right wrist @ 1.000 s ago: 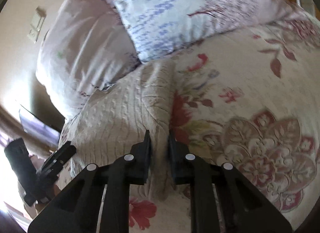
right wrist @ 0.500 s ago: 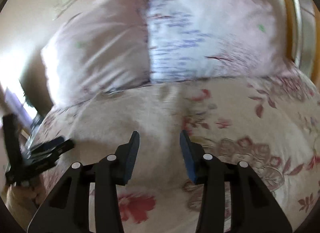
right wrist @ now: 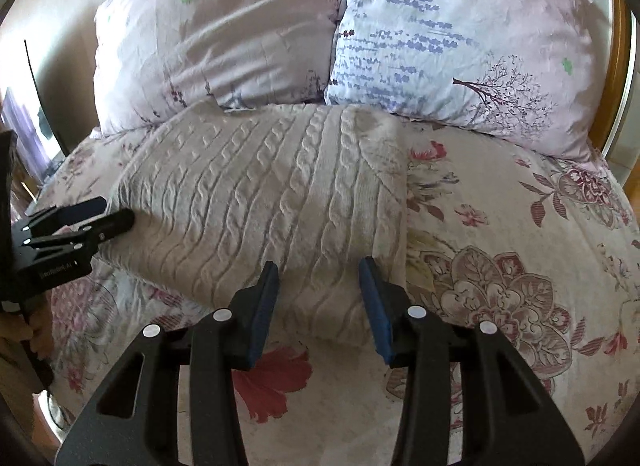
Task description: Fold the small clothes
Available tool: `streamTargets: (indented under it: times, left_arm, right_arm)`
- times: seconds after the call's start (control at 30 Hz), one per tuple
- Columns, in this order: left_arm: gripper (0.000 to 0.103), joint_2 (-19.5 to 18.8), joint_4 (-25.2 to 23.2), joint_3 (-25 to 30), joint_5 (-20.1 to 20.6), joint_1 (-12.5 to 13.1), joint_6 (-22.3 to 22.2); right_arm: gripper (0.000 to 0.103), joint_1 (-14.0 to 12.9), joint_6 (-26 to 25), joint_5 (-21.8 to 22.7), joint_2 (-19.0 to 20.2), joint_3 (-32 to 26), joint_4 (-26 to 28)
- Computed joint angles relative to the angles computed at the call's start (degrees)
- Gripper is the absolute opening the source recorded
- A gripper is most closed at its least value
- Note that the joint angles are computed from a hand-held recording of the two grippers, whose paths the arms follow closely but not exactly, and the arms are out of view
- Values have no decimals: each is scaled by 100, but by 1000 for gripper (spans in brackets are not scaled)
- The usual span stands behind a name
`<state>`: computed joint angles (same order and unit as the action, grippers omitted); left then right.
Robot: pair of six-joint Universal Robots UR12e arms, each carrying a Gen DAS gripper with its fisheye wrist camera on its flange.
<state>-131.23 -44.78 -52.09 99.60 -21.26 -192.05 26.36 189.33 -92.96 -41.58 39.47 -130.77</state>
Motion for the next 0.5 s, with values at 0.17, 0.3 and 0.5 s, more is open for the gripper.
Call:
streamTargets:
  times: [0.17, 0.3, 0.5]
  left_arm:
    - [73, -31, -76, 47, 110, -18, 49]
    - [74, -58, -166, 95, 216, -36, 62]
    - [81, -178, -409, 317, 487, -78, 57]
  right_arm:
    - [45, 13, 50, -99, -38, 93, -17]
    - [45, 33, 38, -200, 2, -5, 112]
    - [49, 26, -10, -197, 85, -181, 265]
